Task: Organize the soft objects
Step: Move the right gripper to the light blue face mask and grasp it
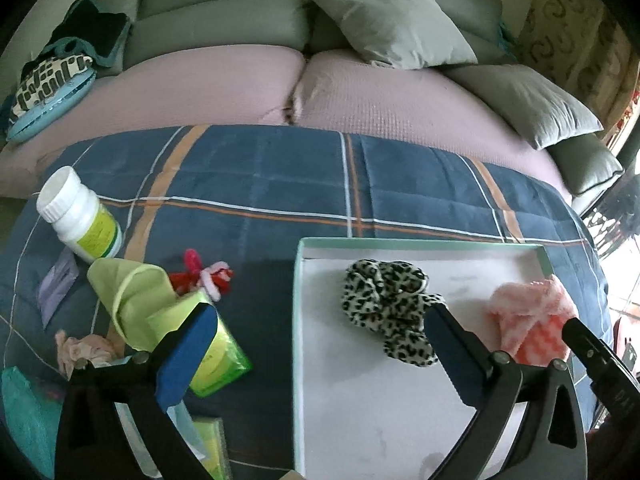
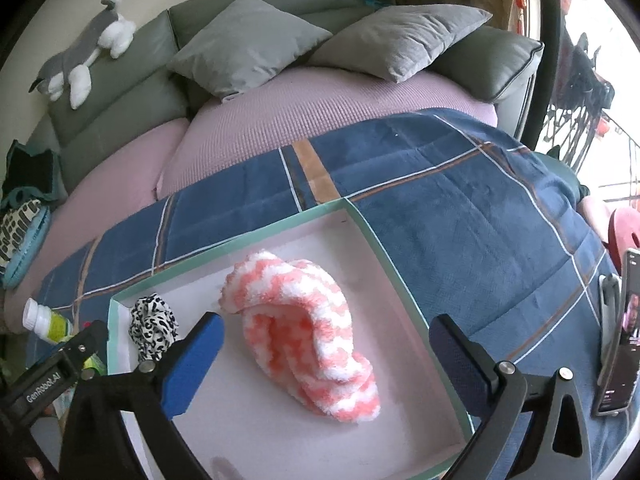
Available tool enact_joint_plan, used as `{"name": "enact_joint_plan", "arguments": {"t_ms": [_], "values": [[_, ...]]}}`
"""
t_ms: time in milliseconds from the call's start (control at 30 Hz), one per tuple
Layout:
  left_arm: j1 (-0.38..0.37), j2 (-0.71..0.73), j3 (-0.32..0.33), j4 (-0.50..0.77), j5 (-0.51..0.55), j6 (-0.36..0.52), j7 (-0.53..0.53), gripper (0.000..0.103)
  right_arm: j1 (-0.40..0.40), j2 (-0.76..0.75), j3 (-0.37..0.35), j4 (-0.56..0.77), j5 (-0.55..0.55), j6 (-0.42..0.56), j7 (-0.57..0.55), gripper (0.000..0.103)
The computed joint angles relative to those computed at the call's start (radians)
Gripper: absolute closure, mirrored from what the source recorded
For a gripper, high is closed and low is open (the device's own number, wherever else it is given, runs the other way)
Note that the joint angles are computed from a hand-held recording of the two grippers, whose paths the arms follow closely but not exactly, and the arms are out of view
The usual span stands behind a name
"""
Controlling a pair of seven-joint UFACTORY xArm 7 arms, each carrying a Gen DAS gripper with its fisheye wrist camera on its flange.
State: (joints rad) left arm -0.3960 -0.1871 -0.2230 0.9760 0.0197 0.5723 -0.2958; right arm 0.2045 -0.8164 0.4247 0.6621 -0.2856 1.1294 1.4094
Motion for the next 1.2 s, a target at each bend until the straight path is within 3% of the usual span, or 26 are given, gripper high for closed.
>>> {"name": "enact_joint_plan", "arguments": {"t_ms": [233, 400, 667, 900, 1033, 1200], "values": [[0.017, -0.020, -0.004, -0.016, 0.054, 0.002, -0.026, 0.000, 0.003, 0.016, 0.001, 0.016, 0.000, 0.018, -0.003, 0.000], [0.015, -0.055, 0.007, -0.037, 0.036, 0.000, 0.004, 0.000, 0.001, -0.001, 0.008, 0.020, -0.004, 0.009, 0.026, 0.000], [0.043, -0.114, 0.023, -0.049, 0.033, 0.025, 0.050, 0.000, -0.023, 0.034, 0.067, 0.088, -0.064, -0.014, 0.047, 0.000], [0.128, -0.152, 0.006, -0.040, 0.147, 0.061, 0.002, 0.000, -0.014, 0.167, 0.104, 0.176, -0.114, -0.055, 0.040, 0.000], [0.159, -0.167, 0.030, -0.027, 0.160, 0.106, 0.009, 0.000, 0.010, 0.223, 0.101, 0.203, -0.135, -0.082, 0.059, 0.000], [0.199, -0.199, 0.094, -0.022, 0.093, 0.155, 0.028, 0.000, 0.040, 0.274, 0.085, 0.221, -0.158, -0.130, 0.075, 0.000]]}}
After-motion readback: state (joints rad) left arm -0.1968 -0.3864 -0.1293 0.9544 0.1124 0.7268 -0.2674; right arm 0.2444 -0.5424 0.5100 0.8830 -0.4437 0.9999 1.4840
